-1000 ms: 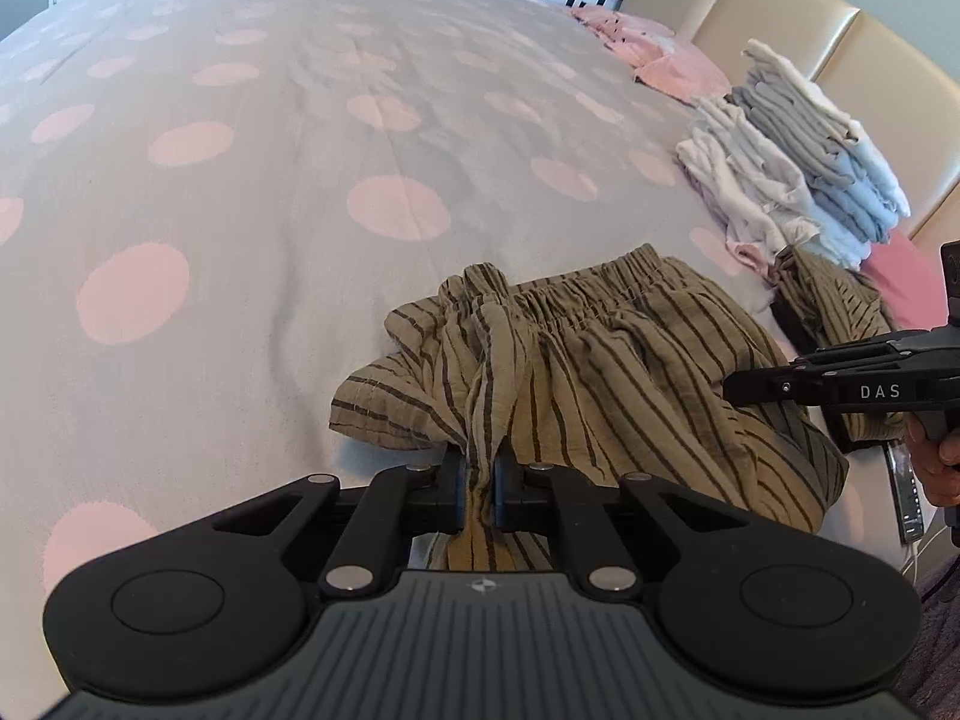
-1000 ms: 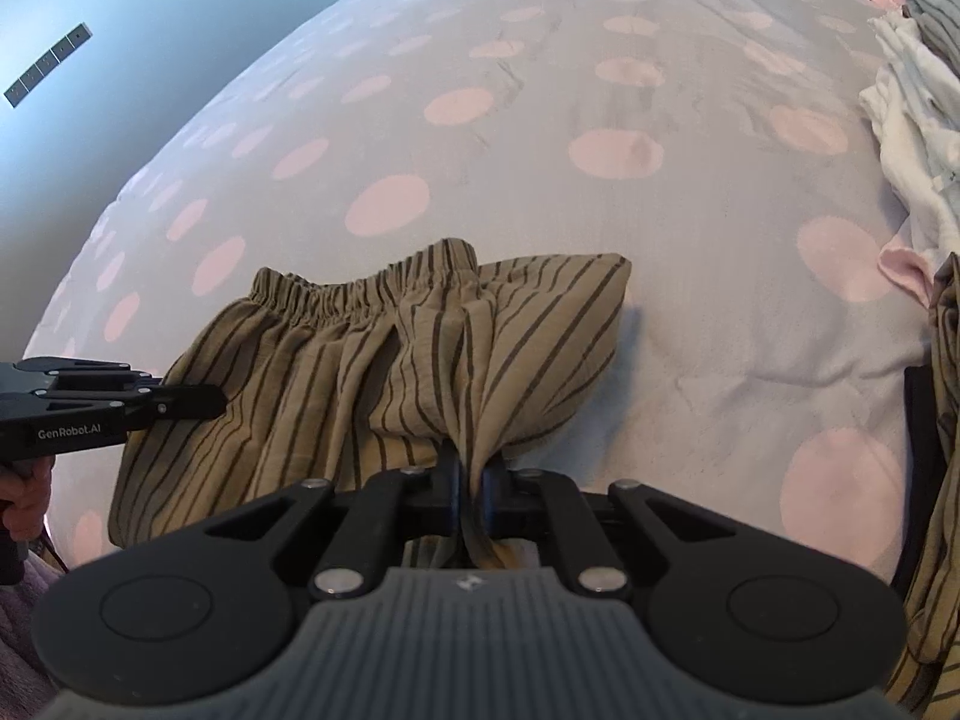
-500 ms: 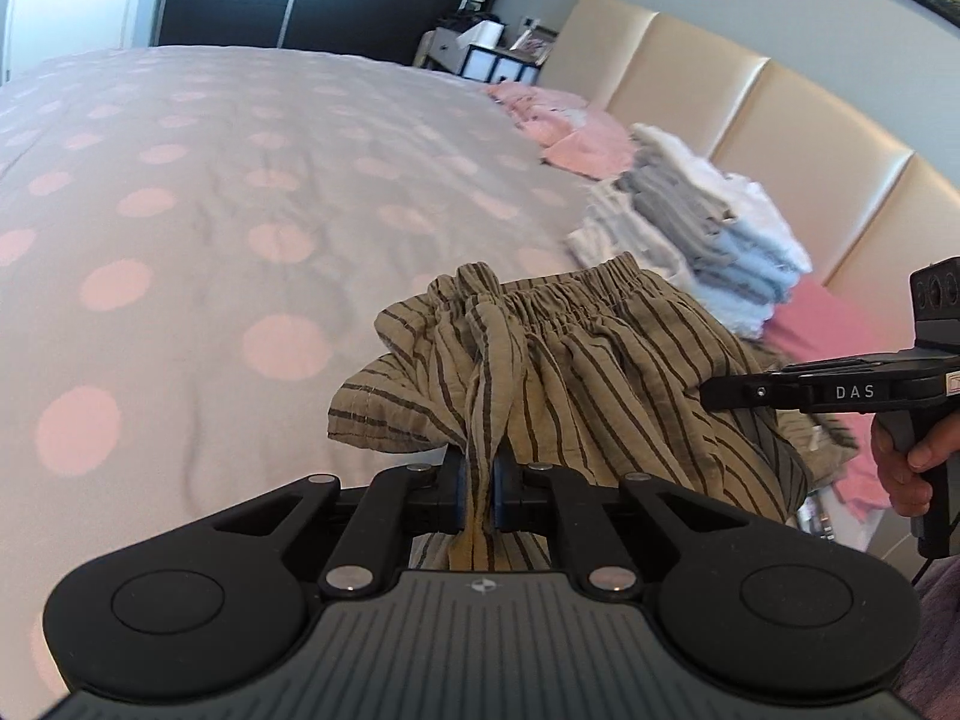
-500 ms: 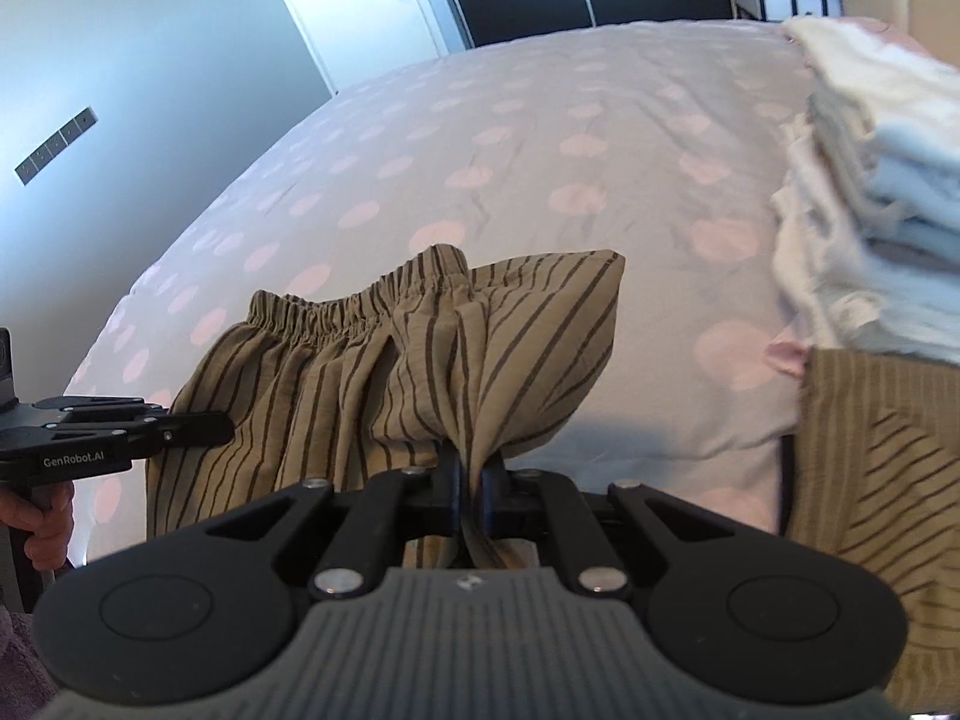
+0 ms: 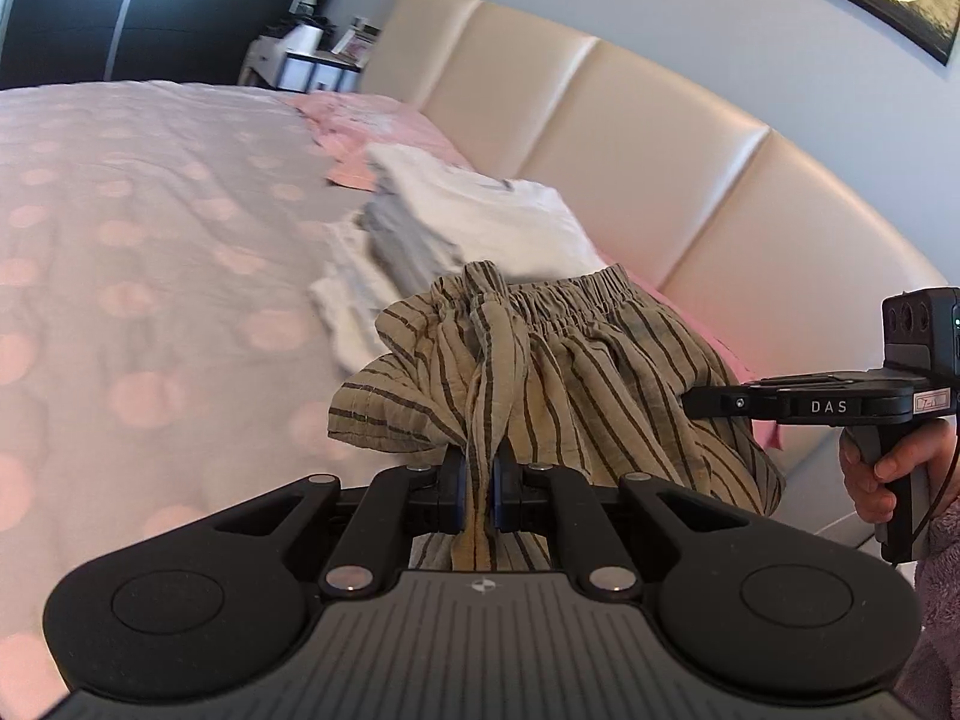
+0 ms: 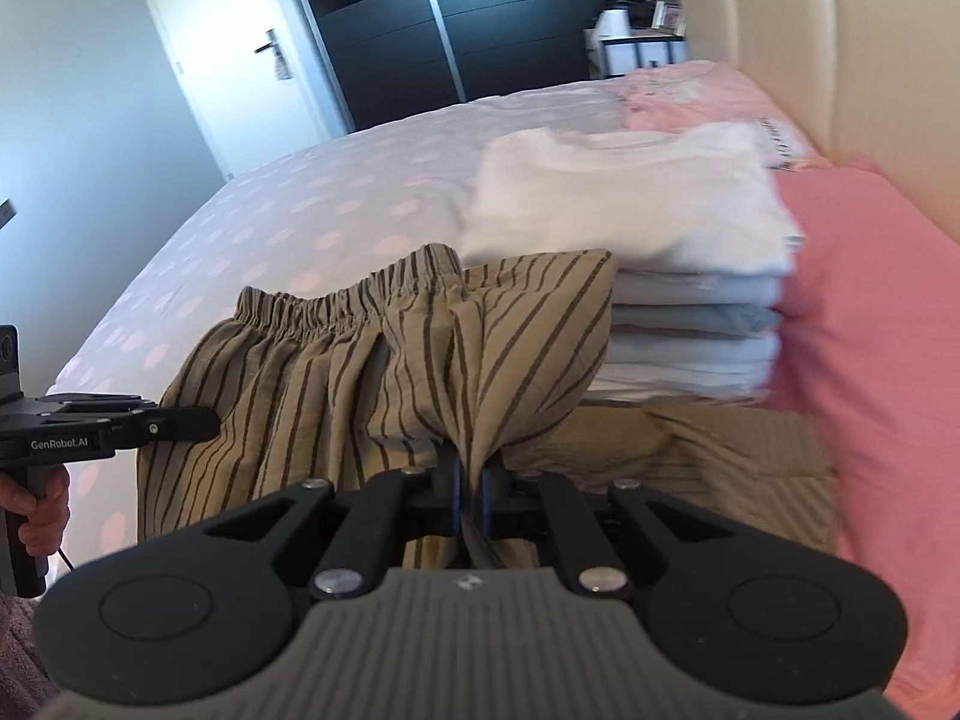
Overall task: Fold clothes
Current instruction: 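Carry the folded pants with the left tool onto the bed beside the shirt stack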
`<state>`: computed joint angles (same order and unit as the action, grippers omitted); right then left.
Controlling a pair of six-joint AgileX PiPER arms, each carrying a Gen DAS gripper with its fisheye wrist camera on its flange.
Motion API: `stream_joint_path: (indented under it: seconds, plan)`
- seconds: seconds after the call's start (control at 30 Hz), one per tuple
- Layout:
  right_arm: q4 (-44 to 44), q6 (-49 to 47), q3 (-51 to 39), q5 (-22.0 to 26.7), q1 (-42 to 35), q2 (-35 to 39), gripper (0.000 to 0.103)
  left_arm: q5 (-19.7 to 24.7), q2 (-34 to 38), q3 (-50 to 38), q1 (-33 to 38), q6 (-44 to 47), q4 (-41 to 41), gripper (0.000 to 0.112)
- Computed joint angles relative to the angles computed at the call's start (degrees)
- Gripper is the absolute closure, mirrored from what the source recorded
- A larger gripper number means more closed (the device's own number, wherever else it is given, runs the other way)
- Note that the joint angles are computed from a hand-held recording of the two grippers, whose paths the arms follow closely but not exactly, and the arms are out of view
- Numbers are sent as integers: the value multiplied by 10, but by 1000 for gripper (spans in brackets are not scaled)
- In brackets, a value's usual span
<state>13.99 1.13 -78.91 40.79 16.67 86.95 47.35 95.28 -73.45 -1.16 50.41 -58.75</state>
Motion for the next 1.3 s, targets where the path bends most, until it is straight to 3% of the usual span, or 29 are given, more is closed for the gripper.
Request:
stream_joint_path:
  seconds: [0.23, 0.47, 0.7, 1.07, 1.13, 1.2, 1.3]
  plan:
    - [104, -106, 26, 16, -129, 8, 96, -54, 118, -95, -113, -101, 32, 107]
    - [147, -165, 10, 17, -193, 80, 96, -54, 218, -170, -133, -137, 44, 107]
    - [205, -244, 6, -18, -228, 158, 96, -54, 295, -251, -145, -201, 96, 107]
    - [269, -297, 12, -36, -249, 229, 94, -60, 349, -265, -135, -186, 83, 105]
    - [267, -295, 22, -47, -247, 222, 88, -66, 345, -256, -133, -171, 71, 103]
    - [261, -289, 39, -66, -245, 205, 75, -73, 337, -243, -130, -153, 55, 99]
    - [297, -314, 73, -93, -252, 168, 74, -91, 305, -211, -127, -137, 40, 84]
